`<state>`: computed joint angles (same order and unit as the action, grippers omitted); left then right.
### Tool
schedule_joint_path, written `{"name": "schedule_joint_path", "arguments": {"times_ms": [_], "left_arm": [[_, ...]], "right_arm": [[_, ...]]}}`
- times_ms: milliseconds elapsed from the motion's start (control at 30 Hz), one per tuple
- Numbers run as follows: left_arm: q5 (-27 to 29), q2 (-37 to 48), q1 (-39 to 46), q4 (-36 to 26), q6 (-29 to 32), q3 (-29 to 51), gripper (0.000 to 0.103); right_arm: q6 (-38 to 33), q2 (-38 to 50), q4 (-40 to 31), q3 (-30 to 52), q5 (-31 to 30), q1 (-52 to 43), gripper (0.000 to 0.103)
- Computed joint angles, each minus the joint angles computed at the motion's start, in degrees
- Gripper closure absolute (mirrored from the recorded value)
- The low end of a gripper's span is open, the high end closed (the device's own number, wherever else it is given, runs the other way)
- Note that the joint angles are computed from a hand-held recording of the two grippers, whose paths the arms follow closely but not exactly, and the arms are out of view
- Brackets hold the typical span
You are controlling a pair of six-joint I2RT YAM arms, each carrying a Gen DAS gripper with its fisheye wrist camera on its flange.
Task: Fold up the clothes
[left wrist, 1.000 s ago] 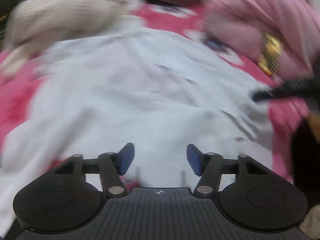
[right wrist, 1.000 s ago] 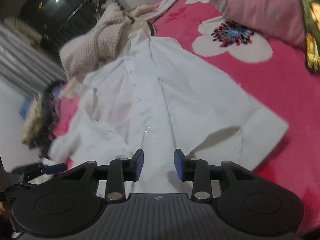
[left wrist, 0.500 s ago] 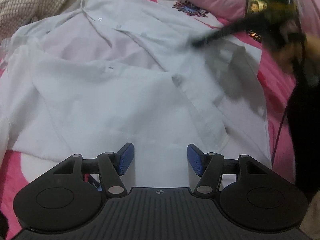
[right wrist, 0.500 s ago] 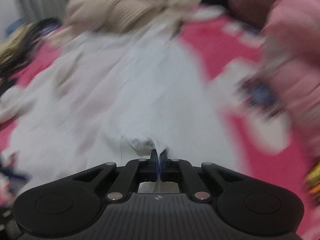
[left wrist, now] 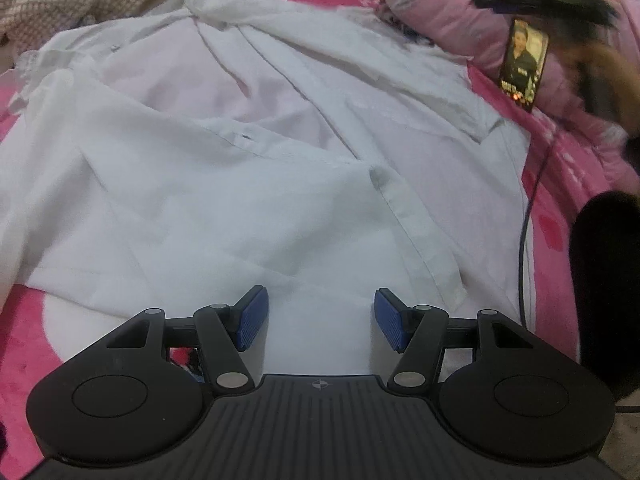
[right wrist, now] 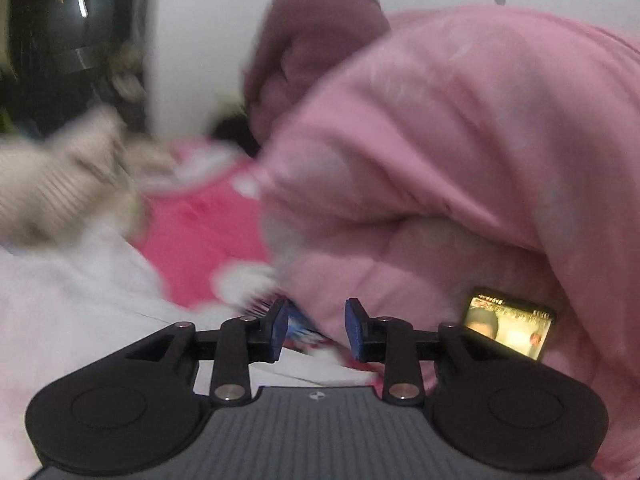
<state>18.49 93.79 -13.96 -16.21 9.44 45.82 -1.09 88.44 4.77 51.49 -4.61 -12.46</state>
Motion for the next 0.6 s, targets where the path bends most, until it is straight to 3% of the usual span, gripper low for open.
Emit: {"name": "schedule_joint_path", "arguments": {"times_ms": [100,167,333,367,400,600], "left_arm": [[0.4,-0.9,0.9,0.4,-1.2,-0.2,0.044],[0.9,-1.8,1.6,0.8,-2.3,-0.5,0.044],[1.1,-3.7,2.9,1.6,-4.9,-2.0,0.044],[1.0,-3.9,3.1,1.8,-5.2,-2.3,0.044],[1.0,-4.2,3.3,2.0,-5.5,-2.8,0.044],[0.4,-5.7,4.0,2.2,-5.3,-5.4,0.044]], "right_arm": [[-0.9,-9.6,-11.3,-2.3,-20.2,-5.3,0.067],[-3.9,-11.6,-24.8,-0.1,-33.6,-7.9,0.067],[-19.9,-5.6,-57.2,4.3,-50.4,-6.2,0.064],[-23.2,-2.8,-62.3,4.5,-51.7,-4.9,0.064],[-21.4,-2.0,-61.7,1.9,-50.8,-2.7,0.064],[-6.0,-0.5,-43.8,-9.4,-33.5,7.9,0.070]]}}
